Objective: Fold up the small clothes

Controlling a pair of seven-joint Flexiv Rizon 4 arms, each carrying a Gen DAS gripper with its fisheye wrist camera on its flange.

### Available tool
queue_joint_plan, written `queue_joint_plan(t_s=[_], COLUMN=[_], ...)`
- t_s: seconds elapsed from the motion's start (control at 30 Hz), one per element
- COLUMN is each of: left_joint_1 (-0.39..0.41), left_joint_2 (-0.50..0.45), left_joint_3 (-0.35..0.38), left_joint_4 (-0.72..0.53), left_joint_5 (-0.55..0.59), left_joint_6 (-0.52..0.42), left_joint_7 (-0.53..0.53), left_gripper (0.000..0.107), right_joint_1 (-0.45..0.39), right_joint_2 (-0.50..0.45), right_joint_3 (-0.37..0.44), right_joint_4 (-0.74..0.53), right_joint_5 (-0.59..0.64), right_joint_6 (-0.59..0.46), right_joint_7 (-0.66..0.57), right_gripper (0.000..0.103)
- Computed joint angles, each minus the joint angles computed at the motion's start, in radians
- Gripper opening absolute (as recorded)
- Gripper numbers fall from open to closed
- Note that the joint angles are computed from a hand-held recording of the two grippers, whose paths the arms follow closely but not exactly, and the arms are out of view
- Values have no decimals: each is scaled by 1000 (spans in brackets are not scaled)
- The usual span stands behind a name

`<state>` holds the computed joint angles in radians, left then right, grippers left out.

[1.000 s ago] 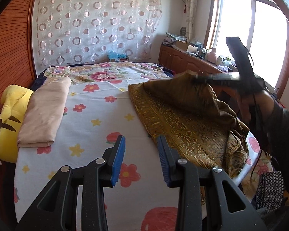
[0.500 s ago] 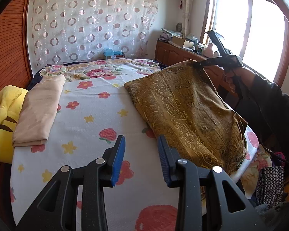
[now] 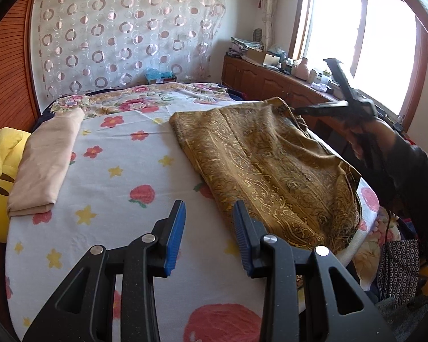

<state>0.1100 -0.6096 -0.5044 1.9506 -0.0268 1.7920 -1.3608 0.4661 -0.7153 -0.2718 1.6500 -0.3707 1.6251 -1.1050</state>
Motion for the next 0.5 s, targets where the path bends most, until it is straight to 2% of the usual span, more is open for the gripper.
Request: queue_joint_plan(t_s=[0.07,0.17,0.27,0.33,0.4,0.5], left_joint_1=[-10,-23,-32,-37,-38,-48], left_joint_2=[-4,-8,-12,-12,-15,-15], left_joint_3=[2,5,7,5,2,6], left_joint_4=[-4,-8,-11,-10,-14,-18], left_joint_5=[3,4,0,-2,-4,-7], left_joint_6=[-2,-7,-13,-14,-15,-19], left_joint_7=[4,11,16,19,22,29], left_gripper=[36,36,36,36,36,36], right_joint_1=[5,102,155,182,244,290], right_joint_2=[41,98,142,157,168,196], right_joint_3=[11,-67,-93,-103,-145,-148], right_joint_4=[92,247,365,413,463,506], right_joint_5=[-1,50,130,185,259,340], right_joint_6=[52,148,230,263,294,306], right_joint_7=[-29,-59,-95,-114,-136,-155], right_gripper=[26,26,26,26,26,26])
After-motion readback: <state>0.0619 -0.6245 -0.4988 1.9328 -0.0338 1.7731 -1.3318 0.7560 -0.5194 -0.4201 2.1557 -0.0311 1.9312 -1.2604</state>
